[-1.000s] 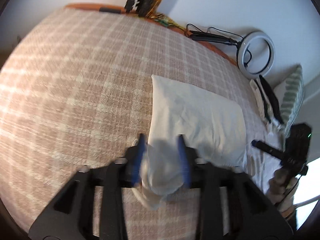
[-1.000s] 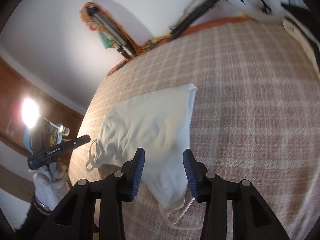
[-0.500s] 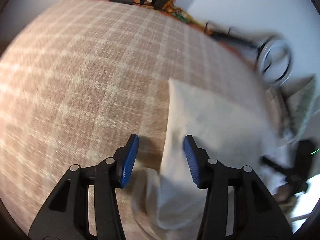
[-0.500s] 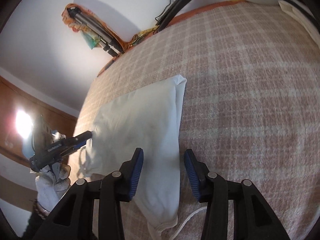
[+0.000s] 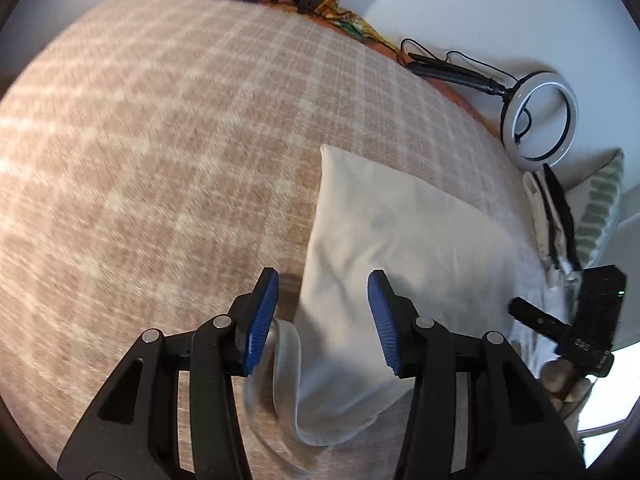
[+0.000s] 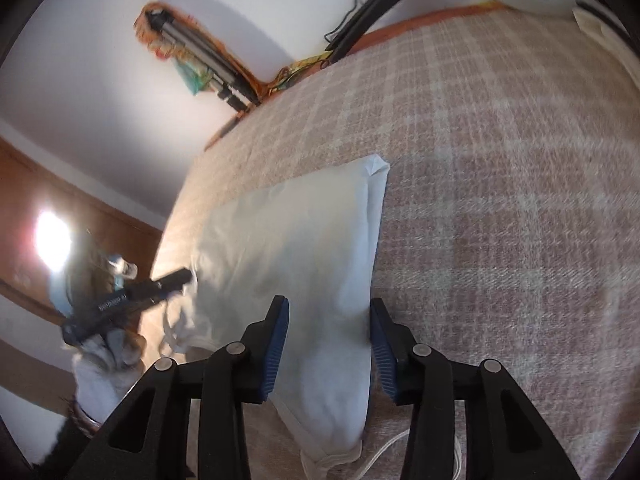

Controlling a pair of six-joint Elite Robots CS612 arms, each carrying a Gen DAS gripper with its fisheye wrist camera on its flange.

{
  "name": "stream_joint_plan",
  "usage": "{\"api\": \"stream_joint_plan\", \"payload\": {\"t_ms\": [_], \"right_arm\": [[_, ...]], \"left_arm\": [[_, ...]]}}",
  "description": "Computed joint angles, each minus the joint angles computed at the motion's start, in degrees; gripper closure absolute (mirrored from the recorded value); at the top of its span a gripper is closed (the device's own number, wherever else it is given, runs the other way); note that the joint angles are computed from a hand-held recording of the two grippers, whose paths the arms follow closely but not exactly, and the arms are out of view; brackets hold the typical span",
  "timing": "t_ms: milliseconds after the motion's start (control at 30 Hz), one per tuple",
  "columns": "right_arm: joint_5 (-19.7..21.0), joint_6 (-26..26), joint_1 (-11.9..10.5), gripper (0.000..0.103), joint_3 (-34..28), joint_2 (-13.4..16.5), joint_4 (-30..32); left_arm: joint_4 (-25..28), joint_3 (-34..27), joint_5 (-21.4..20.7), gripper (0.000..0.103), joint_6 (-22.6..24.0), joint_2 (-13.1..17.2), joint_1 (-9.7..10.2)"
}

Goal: Fold small clothes
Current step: 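Close the left tool on the bundle's edge while the right tool grips beside it, then lift the white bundle with both tools and carry it onto the folded clothes stack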

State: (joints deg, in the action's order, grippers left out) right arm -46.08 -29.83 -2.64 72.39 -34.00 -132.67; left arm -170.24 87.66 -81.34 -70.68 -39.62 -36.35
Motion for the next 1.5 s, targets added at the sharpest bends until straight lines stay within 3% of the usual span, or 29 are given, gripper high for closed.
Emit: {"api": "stream_joint_plan", "payload": {"t_ms": [267, 433, 633, 867, 1067, 1267, 1500], "right_arm": [[3.64, 1.33, 0.0, 0.062, -1.93, 1.53, 2.73], [3.07, 1.18, 0.56, 0.074, -2.11, 1.58, 3.02], [-1.49, 2.0, 1.82, 0.092, -0.28, 0.38, -2.75], [-8.12, 1.35, 3.48, 0.096, 3.99, -2.39, -13.47], [-9.77, -0.97, 3.93, 0.097, 7.6, -4.61, -21.41], [-10.34, -2.3, 2.99, 0.097, 9.54, -6.19, -26.34], [-12.11, -2.78, 0.84, 0.097, 10.43, -7.48, -30.1]], "left_arm": [[-2.91, -2.43, -1.2, 0.056, 3.38, 1.94, 0.78], [-1.45, -3.55, -1.75, 0.084, 4.22, 2.39, 0.78], [3.89, -5.63, 2.78, 0.097, 5.9, 2.37, -0.26], [7.49, -7.66, 9.3, 0.099, 9.7, 2.15, -2.01], [4.91, -7.65, 10.37, 0.099, 11.14, 1.7, -2.67], [3.46, -9.25, 11.41, 0.099, 15.12, 1.85, -3.74], [3.51, -15.36, 10.4, 0.099, 19.52, 4.22, -4.49]]}}
